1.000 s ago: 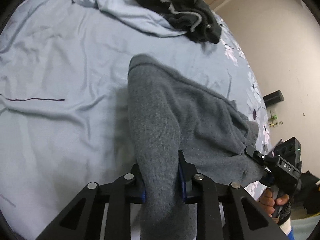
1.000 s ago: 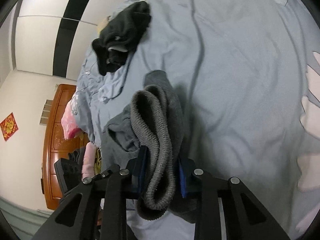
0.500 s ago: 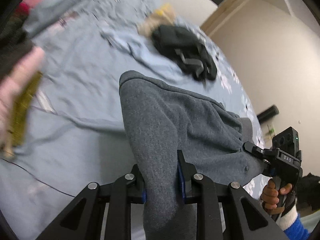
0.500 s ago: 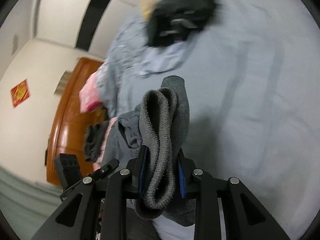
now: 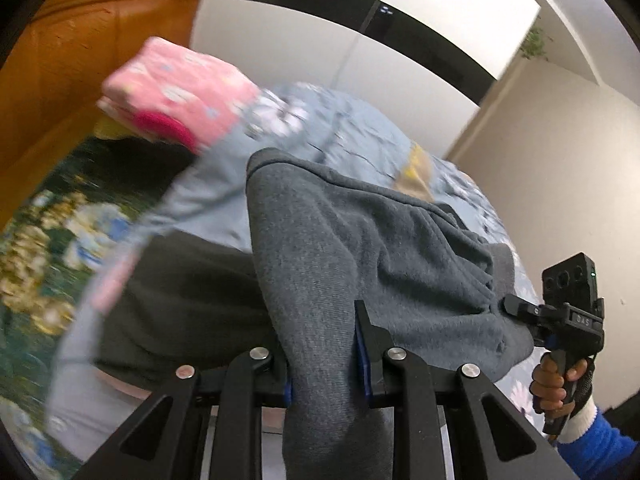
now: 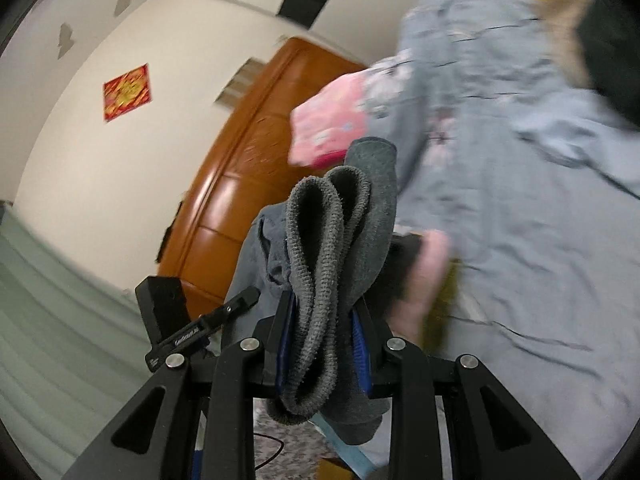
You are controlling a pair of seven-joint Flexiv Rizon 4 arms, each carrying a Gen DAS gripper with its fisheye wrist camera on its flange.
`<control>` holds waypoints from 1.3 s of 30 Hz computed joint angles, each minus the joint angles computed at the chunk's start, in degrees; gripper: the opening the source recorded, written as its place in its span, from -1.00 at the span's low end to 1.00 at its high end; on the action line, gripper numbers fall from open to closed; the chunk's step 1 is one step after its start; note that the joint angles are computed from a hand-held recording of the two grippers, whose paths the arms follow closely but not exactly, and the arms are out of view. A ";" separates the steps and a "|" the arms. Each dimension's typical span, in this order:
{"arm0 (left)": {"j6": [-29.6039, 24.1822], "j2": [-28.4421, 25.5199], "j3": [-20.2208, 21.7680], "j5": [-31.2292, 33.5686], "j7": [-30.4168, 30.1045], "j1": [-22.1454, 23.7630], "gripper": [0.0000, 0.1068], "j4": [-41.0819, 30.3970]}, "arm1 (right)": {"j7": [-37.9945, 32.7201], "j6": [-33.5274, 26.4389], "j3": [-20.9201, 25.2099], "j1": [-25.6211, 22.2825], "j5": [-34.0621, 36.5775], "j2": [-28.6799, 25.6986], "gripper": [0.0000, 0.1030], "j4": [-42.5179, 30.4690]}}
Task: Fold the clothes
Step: 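Lift the folded sweatshirt with both grippers and carry it to the clothes stack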
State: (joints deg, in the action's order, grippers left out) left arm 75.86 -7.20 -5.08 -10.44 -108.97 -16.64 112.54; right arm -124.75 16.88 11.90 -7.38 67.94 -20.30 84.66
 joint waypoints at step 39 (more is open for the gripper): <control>3.39 -1.81 19.40 23.01 -21.03 -6.55 0.04 0.52 | 3.35 13.88 6.61 9.59 -19.23 -9.78 -0.18 -5.55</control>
State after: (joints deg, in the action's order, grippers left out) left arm 79.25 -9.02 14.32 12.57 -129.99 -23.19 113.06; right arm -121.40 30.77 18.51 2.22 48.71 -30.07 79.11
